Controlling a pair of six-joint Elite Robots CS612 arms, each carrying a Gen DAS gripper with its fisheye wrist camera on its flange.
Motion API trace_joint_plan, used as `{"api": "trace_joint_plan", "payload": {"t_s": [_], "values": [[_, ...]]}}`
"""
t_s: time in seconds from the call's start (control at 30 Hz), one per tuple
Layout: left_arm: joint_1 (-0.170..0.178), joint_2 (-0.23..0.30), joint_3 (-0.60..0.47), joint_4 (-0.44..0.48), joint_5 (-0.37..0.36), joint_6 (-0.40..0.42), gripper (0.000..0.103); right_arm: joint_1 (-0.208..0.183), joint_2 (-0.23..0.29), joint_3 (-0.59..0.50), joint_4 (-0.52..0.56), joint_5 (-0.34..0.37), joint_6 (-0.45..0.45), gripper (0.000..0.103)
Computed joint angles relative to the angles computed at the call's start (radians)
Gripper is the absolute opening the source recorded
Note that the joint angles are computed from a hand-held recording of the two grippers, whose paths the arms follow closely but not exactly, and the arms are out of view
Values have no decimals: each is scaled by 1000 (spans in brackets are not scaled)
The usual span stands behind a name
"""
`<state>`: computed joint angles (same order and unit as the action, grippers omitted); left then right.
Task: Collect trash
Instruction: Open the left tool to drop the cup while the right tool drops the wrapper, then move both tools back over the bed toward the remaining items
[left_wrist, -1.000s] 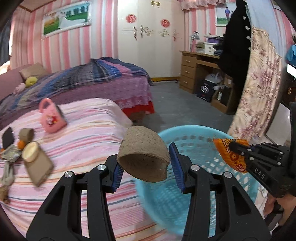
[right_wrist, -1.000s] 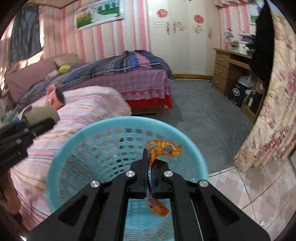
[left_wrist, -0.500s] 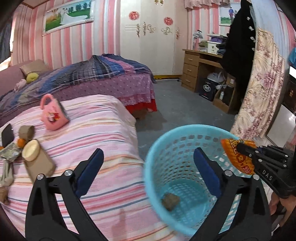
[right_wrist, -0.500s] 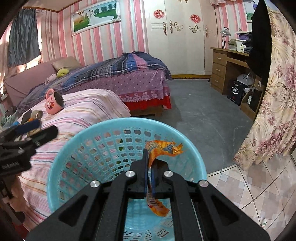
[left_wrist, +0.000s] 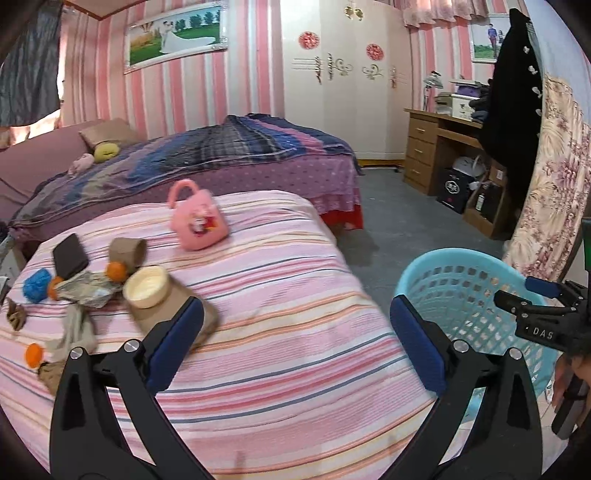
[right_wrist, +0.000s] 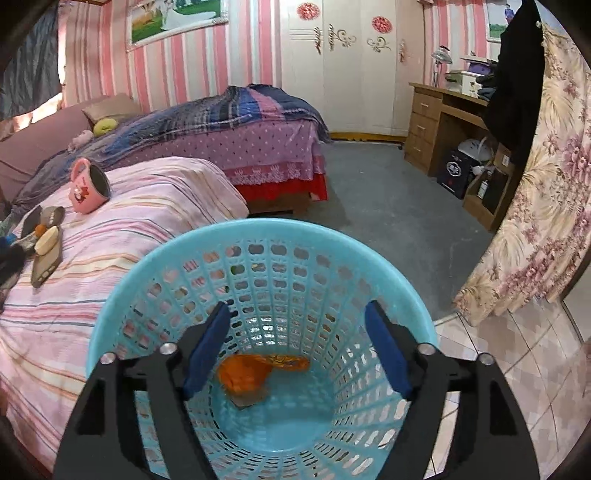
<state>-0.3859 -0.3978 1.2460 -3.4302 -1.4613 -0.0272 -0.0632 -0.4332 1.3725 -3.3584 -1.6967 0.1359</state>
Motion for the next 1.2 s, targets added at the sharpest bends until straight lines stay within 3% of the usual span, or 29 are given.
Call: {"api": "trace_joint_plan", "payload": {"t_s": [0.3,0.53,0.83,1.03,1.2], "values": [[39,-33,62,-54,58,7,98,33,-1,0,-42,-73,34,92],[89,-45,90,-70,91,-5,98,63,-3,-8,-104,-122,71,95],[151,-41,107,-90,161,46,98,103,11,-57,-108,-128,108,96],[191,-24,98,-96,186,3,98,133,28,-102,-96,-78,146,96],[224,-13,87,-71,165,-13,98,163,46,-144,-74,-82,136,96]]}}
